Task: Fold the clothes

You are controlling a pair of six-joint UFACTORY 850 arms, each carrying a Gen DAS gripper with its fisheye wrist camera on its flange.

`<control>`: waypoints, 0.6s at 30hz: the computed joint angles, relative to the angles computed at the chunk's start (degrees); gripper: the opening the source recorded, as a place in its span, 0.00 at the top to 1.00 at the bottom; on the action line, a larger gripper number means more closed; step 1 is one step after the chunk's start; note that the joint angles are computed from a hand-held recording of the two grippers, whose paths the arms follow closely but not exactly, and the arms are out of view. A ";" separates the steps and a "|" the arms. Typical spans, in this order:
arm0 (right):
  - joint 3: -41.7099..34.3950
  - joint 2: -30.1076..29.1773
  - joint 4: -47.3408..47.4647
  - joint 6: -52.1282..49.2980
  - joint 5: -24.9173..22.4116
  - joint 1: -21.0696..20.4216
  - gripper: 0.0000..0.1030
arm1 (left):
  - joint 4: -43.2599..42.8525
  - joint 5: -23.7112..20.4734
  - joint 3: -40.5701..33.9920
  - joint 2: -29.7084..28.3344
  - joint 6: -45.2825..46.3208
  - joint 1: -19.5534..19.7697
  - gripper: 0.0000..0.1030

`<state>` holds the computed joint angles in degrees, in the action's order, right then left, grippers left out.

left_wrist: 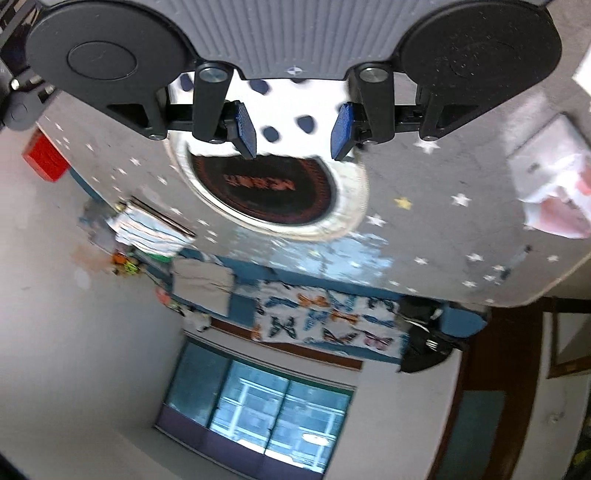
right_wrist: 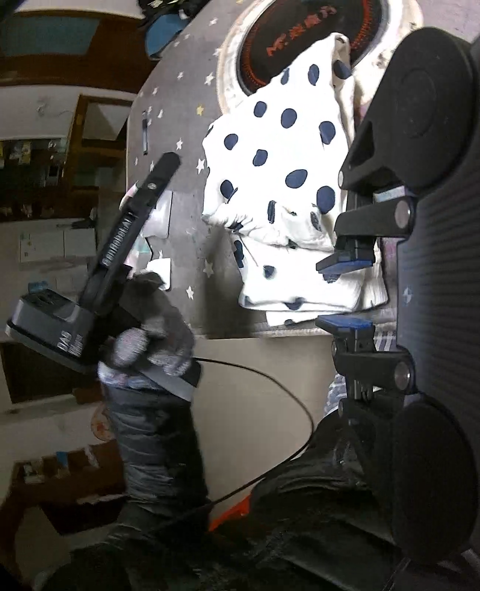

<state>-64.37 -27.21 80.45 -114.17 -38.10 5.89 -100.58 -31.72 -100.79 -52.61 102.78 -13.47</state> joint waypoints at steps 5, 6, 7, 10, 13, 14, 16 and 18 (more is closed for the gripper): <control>0.97 0.64 6.57 0.50 2.54 -0.21 0.62 | 4.99 -3.32 0.60 -0.39 -1.52 -0.16 0.54; 0.82 0.39 8.03 0.66 3.24 -0.23 0.62 | 5.89 -3.72 0.97 -0.30 -1.68 -0.10 0.54; 0.53 0.02 9.30 0.92 3.80 -0.28 0.61 | 7.01 -4.36 1.41 -0.21 -1.86 -0.01 0.55; -0.92 -1.70 10.87 3.20 3.62 -0.54 0.60 | 8.90 -5.68 3.07 0.28 -1.25 0.24 0.55; -2.10 -3.13 11.86 4.28 5.34 0.08 0.54 | 9.80 -6.98 4.84 1.04 -0.37 0.53 0.55; -2.52 -3.62 11.69 4.66 5.39 0.21 0.54 | 9.92 -7.42 5.58 1.40 0.07 0.65 0.55; -2.83 -4.10 11.68 4.32 4.77 0.35 0.54 | 10.21 -8.12 6.80 2.08 0.20 1.14 0.55; -2.71 -4.10 12.38 2.61 4.21 0.50 0.54 | 10.53 -8.75 8.26 2.96 0.30 1.85 0.55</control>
<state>-67.08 -31.32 92.83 -111.56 -33.90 6.39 -90.05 -40.47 -92.53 -49.65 103.07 -11.62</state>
